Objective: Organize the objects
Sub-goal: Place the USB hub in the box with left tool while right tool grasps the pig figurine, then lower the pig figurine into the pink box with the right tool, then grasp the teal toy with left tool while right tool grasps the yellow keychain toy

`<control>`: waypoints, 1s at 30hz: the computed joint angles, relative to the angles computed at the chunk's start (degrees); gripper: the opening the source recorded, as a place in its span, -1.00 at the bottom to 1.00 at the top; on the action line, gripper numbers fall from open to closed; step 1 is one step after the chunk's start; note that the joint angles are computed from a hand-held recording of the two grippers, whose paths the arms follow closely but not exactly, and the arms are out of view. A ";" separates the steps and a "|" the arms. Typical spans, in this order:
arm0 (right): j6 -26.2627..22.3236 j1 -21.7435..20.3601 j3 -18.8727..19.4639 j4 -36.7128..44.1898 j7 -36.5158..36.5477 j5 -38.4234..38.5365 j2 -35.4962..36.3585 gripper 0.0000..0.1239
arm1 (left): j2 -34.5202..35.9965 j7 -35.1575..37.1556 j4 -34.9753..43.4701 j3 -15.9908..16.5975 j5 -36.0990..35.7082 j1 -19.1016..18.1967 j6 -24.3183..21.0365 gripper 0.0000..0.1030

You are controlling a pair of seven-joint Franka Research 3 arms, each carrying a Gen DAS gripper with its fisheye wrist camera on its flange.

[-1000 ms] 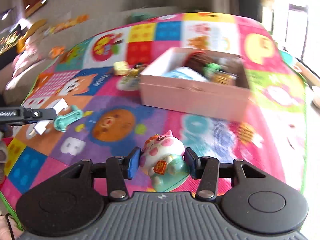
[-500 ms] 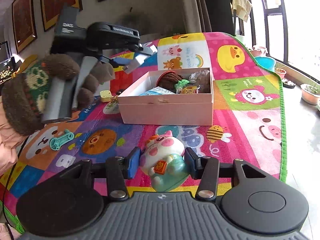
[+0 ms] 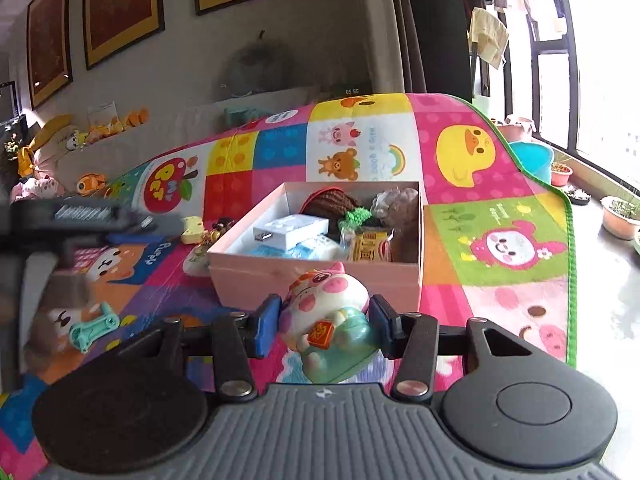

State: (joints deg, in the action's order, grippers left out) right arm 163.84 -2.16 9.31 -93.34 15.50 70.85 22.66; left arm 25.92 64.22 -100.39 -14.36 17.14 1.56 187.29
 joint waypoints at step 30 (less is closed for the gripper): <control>1.15 2.44 4.27 3.38 11.26 -23.47 2.85 0.30 | -6.53 -10.58 -12.72 25.90 6.87 -17.79 -2.87 -0.71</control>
State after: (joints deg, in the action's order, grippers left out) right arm 164.99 0.28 13.58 -89.96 26.77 47.38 25.51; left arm 19.38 53.64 -113.11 11.55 24.00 -16.23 184.42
